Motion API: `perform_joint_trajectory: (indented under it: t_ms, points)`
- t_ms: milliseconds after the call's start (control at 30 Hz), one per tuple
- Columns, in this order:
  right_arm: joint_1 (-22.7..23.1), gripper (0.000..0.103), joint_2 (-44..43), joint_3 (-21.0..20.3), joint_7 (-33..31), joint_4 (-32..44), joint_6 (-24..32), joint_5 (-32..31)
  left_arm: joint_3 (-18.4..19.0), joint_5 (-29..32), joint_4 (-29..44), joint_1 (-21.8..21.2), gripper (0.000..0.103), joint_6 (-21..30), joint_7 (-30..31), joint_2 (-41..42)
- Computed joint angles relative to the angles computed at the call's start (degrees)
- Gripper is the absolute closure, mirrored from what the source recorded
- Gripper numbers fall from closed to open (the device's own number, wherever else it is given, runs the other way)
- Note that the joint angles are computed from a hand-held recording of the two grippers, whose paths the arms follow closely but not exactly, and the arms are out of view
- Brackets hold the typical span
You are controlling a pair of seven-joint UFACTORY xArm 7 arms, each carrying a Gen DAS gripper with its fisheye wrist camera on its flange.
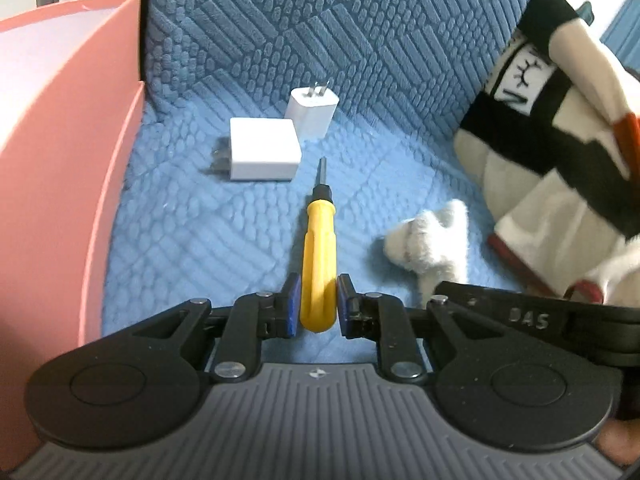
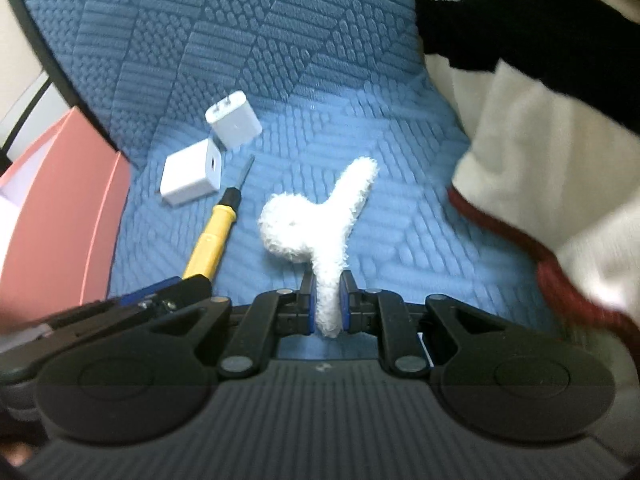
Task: Organize rigid objects
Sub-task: 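Close the left gripper on the yellow screwdriver handle while the right gripper grasps the white fluffy toy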
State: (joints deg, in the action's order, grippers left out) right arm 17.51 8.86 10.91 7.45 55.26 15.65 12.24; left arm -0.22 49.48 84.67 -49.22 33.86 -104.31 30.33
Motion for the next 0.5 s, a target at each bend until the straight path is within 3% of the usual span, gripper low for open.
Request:
perform_joint_trajectory:
  t_ms: [200, 500]
  points:
    - [0.44, 0.087, -4.72, 0.09, 0.42, -4.65, 0.05, 1.87, -1.66, 0.06, -3.36, -1.36, 0.081, 2.41, -1.12, -2.79]
    - [2.71, 0.087, -12.85, -0.40, 7.68, -11.31, 1.90, -1.49, -5.38, -0.69, -6.43, -2.63, 0.081, 6.35, -1.80, -6.14]
